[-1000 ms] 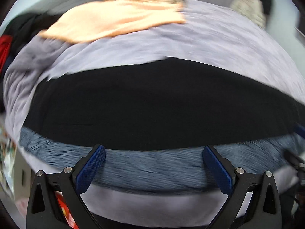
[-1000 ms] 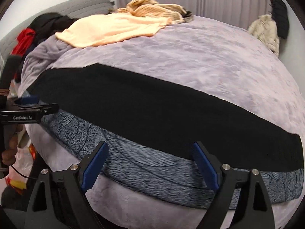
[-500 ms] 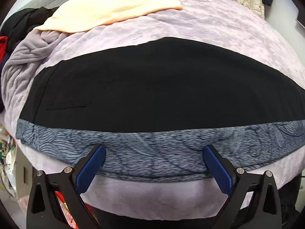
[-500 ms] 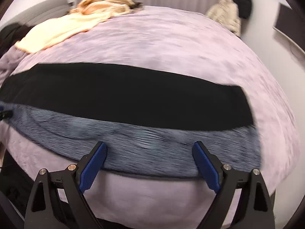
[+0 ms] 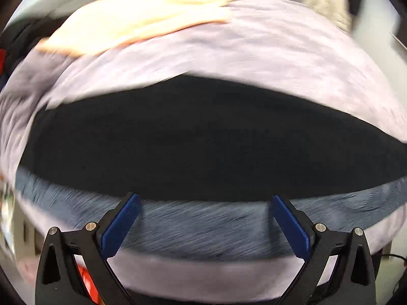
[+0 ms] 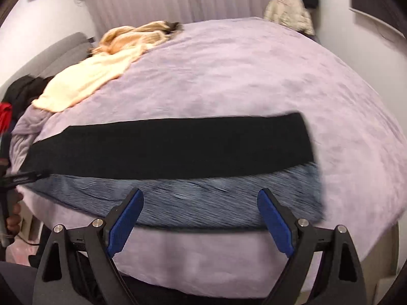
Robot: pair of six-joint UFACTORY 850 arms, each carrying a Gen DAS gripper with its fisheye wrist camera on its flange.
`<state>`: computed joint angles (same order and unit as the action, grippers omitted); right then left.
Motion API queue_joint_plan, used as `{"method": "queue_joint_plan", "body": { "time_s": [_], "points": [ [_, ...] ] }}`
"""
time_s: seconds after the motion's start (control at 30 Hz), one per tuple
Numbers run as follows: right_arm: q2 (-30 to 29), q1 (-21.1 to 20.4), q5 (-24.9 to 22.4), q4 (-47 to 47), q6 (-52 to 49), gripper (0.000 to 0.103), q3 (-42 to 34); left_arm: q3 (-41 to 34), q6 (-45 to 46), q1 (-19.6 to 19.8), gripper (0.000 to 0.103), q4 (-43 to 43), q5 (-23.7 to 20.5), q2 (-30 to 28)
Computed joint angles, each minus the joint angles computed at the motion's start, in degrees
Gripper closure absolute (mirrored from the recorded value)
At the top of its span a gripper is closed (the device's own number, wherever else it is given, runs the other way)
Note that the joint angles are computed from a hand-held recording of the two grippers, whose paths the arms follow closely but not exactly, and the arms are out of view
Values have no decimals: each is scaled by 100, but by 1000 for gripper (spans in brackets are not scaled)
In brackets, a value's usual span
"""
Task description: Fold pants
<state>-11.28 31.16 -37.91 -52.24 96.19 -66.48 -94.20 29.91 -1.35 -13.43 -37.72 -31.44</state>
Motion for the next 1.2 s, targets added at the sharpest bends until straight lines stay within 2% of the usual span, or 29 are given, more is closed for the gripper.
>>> {"method": "queue_joint_plan", "body": {
  "time_s": [0.07,0.17,0.27,0.33,0.6,0.77,0.9,1.03,1.13,1.2],
  "points": [
    [-377,23,-121,-22,-393,10,-414,-41,-441,-320,0,627,298,-34],
    [-963,25,-482,-25,-830,10,-1046,-289,-1552,-639,0,2023,737,-266],
    [-1326,-66,-578,374,-1256,10,-1413,-701,-2297,-777,0,3007,638,-664],
    [-1389,-142,-452,657,-1353,10,-1417,-812,-2286,-737,0,2949,559,-752],
    [-1324,-220,-349,550,-1053,9,-1246,-1199,-2195,-574,0,2610,341,-995],
    [-1487,-228,-513,626,-1191,4,-1447,-1360,-2323,-510,0,2738,299,-1096],
    [-1575,-218,-624,671,-1218,2,-1559,-1766,-2289,-359,0,2848,211,-1367],
    [-1596,-208,-664,687,-1212,2,-1588,-2640,-2426,-195,0,3133,-111,-1914],
    [-1627,-199,-709,694,-1217,2,-1623,-3762,-2291,-45,0,2979,-683,-2567],
    [-1645,-199,-732,708,-1228,2,-1648,-4450,-2461,25,0,3218,-928,-2949]
  ]
}}
